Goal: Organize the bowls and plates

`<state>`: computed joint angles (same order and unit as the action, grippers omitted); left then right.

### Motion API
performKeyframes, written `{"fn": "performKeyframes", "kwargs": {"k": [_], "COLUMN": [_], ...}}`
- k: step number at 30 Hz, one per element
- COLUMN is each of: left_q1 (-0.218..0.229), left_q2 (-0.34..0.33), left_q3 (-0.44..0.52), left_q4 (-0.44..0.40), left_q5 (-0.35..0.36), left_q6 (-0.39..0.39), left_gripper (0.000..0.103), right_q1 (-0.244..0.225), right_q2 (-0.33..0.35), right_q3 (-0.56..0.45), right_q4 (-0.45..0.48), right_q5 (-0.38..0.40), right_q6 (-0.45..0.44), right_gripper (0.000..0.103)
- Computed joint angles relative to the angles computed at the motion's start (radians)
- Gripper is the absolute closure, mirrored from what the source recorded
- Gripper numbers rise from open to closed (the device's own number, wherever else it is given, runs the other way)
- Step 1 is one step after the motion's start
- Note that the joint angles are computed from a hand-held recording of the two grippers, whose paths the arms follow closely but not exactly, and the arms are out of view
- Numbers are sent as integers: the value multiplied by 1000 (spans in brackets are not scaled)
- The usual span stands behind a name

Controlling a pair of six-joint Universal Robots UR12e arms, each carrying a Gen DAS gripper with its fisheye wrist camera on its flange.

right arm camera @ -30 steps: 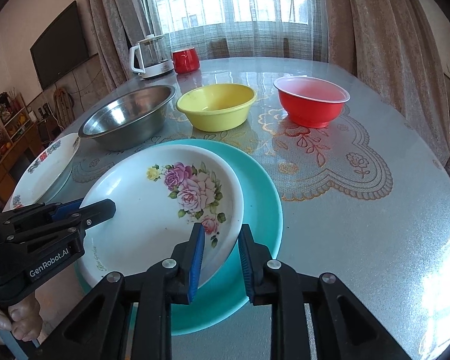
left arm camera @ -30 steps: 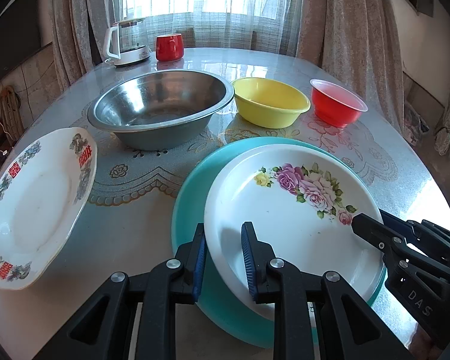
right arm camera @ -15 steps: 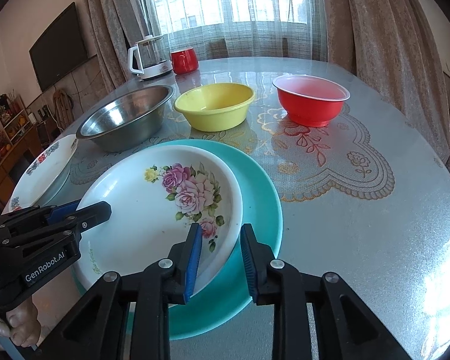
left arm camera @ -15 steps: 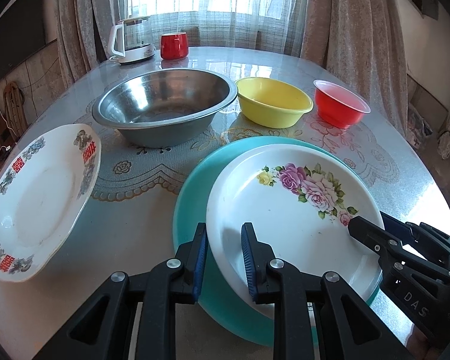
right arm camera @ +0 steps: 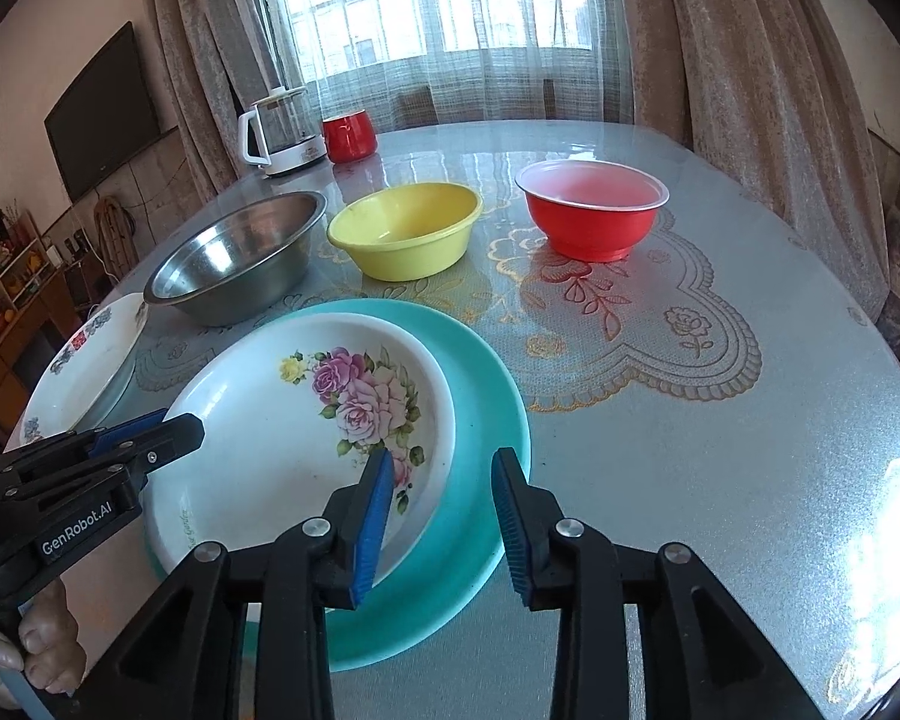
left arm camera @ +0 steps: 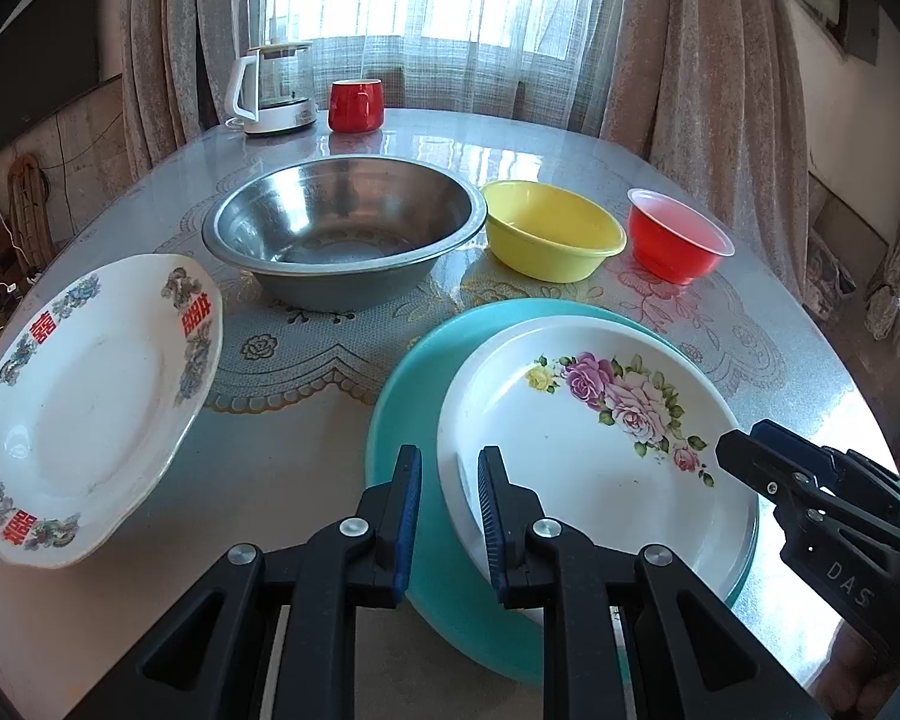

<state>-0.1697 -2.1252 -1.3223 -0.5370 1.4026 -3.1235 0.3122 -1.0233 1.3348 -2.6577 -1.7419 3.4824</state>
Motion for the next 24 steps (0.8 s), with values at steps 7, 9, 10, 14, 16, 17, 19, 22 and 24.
{"fn": "performKeyframes", "kwargs": {"k": [7, 9, 10, 14, 16, 17, 19, 22, 24], "left_q1": [19, 25, 28, 43, 53, 58, 70, 91, 105], "left_q2": [37, 48, 53, 69, 75, 77, 81, 84, 86], "left_q3": [-53, -68, -75, -98, -107, -110, -117, -124, -125], "left_q4": [57, 71, 81, 122, 143, 151, 168, 178, 171], "left_q5": [-19, -29, -28, -23, -22, -21, -18, -9, -1], "left_q6": [-6, -8, -7, -9, -18, -20, -29, -63, -85], "left_gripper": [82, 82, 82, 82, 82, 80, 78, 71, 70], "right_q1": [9, 10, 9, 8, 12, 15, 17, 16, 19], "right_q2": [1, 2, 3, 19, 32, 40, 58, 88, 111], "right_q3": [-15, -20, -24, -59, -84, -98, -128, -180, -217], "right_q4": [-26, -47, -56, -57, -40, -28, 2, 50, 82], "right_q5": [0, 34, 60, 182, 226, 241, 285, 375, 422], "right_q6": [-28, -45, -54, -94, -121, -129, -139, -140, -140], "right_gripper": [69, 69, 69, 68, 67, 67, 67, 65, 64]}}
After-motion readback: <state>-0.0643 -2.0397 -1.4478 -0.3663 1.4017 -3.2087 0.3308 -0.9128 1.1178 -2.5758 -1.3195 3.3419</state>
